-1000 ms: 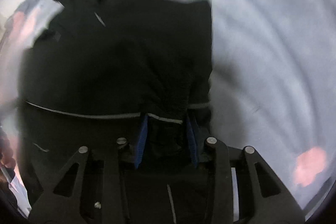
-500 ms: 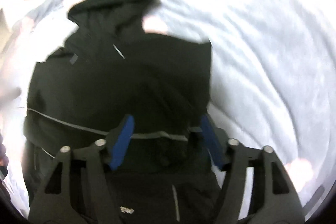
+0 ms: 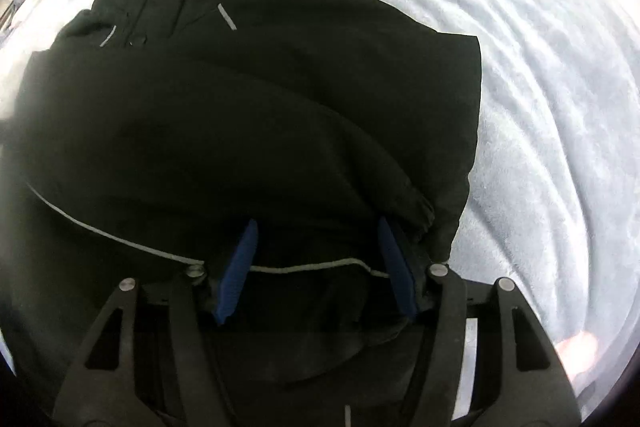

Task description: Fold large clothes

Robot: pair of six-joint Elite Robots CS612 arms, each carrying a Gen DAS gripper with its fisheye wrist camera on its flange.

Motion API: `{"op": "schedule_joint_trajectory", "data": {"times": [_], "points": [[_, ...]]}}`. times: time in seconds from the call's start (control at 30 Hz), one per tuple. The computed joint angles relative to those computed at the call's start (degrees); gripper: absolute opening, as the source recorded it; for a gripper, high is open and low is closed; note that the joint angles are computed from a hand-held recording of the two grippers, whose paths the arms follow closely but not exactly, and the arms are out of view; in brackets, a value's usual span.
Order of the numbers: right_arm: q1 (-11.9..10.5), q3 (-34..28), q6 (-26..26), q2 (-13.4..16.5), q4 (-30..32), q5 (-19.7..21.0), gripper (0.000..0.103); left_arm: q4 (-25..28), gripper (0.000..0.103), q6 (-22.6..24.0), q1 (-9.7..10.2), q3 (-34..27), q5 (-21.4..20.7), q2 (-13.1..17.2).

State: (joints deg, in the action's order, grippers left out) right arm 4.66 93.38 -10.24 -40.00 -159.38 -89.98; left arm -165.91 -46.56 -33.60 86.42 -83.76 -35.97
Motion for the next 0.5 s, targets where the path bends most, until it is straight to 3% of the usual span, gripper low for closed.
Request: {"op": "schedule_joint_trajectory", "data": {"times": [0.13,0.23,0.33,0.5], "points": [[-1.25,-0.08,0.88,-2.12,0.1,4.75,0.058,-5.5,0.046,3.95,0.24,0.66,0.34,-1.78],[-1.72,-1.75,1.21,-2.42,-2.55,6.85,0.059,-4.66,0.046,6.53,1.31,-2.44,0.96,-1.35],[-1.81,-7.15,2.84,-0.41,-2.79,9.27,0.059,-2.94,0.046,9.31,2.65,-7.91,1.85,0.88],[-0.92,-18.19,5.26,5.8,-2.86,10.39,0.059,1.37,0.046,12.72,4.55,-18.07,2.07,5.8]]}}
